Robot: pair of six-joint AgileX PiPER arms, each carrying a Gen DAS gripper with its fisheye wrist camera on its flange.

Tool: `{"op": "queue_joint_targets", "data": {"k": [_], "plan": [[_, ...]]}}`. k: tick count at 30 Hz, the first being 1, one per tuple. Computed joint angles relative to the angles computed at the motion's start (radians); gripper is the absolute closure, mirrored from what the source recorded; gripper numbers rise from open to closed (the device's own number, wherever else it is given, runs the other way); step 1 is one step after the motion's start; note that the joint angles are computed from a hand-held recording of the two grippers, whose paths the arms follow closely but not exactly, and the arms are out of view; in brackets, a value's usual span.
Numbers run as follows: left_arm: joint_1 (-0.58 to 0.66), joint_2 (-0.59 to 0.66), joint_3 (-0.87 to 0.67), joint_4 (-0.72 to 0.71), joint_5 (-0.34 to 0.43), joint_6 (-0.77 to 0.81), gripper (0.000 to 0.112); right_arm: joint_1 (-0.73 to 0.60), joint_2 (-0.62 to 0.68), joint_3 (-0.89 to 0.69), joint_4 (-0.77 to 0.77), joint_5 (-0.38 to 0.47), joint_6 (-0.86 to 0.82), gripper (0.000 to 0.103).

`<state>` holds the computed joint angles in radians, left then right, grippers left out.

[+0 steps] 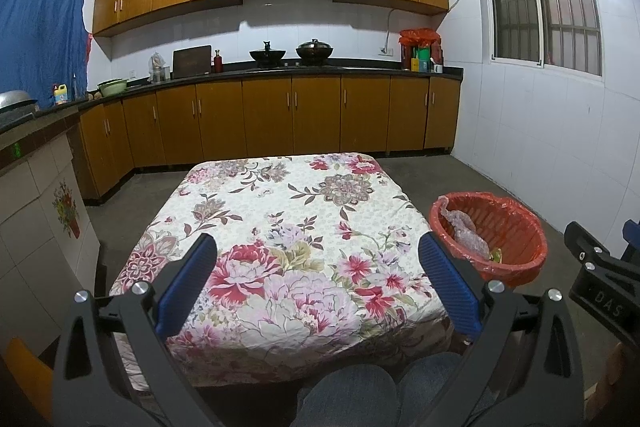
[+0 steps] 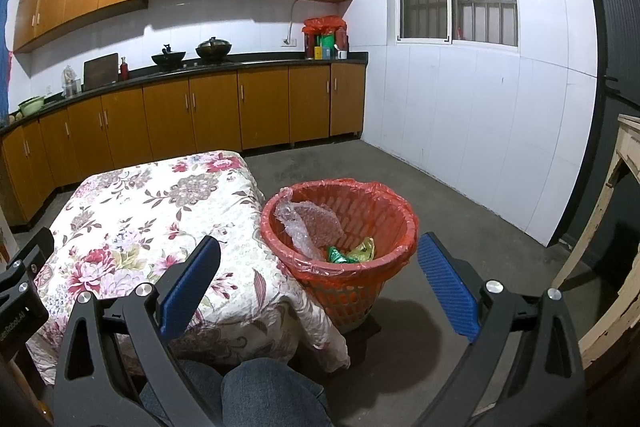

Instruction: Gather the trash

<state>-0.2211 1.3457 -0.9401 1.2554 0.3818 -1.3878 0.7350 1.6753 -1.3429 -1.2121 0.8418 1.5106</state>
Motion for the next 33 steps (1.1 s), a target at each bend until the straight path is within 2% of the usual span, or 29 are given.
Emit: {"op": "queue_joint_targets", "data": {"k": [33], "plan": [[0.015, 0.011, 0.008, 0.013, -0.018, -0.015, 0.013, -0.014, 0.002, 0.002, 0.002, -0.014, -0.001, 0.005]]}}
